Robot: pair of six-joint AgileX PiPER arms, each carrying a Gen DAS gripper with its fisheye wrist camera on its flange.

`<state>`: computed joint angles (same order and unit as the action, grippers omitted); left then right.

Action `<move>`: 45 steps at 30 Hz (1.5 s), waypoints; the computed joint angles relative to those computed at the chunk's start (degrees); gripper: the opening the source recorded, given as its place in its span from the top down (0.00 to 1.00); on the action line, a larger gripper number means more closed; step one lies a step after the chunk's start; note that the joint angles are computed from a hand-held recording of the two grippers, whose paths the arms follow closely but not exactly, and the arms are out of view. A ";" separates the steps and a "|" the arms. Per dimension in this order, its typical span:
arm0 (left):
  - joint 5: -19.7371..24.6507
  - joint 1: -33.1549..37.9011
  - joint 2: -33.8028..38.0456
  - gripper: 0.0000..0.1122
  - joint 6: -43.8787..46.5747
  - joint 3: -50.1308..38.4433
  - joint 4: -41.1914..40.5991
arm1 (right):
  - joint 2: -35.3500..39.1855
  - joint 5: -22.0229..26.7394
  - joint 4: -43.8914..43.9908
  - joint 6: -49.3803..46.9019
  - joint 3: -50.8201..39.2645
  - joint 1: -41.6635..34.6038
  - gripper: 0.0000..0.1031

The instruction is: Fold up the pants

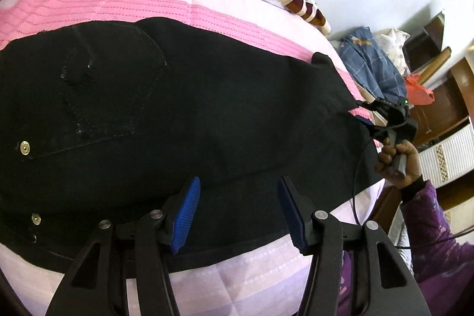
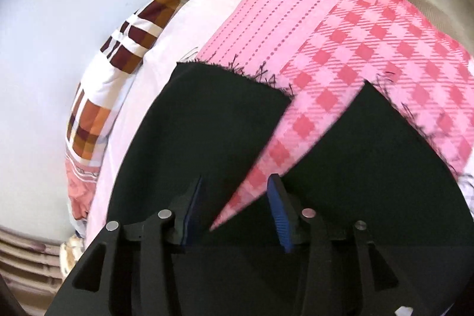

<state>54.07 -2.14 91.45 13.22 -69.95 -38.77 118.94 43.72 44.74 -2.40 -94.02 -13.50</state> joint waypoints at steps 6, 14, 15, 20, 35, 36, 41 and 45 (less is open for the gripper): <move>2.59 0.17 1.28 0.51 -1.15 1.54 -4.72 | 3.17 -0.94 8.35 -4.85 -2.47 2.13 0.48; 3.44 1.35 0.39 0.50 -1.23 3.27 -11.87 | 6.48 0.83 26.86 -18.48 1.35 2.02 0.91; 2.92 1.56 -0.21 0.50 -1.76 3.85 -12.64 | 5.92 0.87 27.89 -19.82 2.34 1.75 0.91; 1.32 2.48 -0.04 0.50 -2.79 5.83 -17.49 | -0.02 0.56 33.75 -26.86 9.67 0.42 0.92; -0.43 -0.56 5.68 0.38 -12.53 5.92 -30.53 | -14.66 9.71 38.17 -32.21 22.25 -9.08 0.92; -1.04 -0.96 5.94 0.38 -13.04 5.76 -30.45 | -15.50 10.52 38.78 -32.70 23.10 -9.81 0.92; -3.20 -2.74 7.00 0.35 -17.07 5.12 -28.42 | -17.79 12.96 39.26 -33.37 25.05 -11.73 0.92; -5.39 -4.19 6.56 0.35 -20.75 4.30 -23.69 | -19.80 14.37 38.75 -33.70 27.26 -13.36 0.92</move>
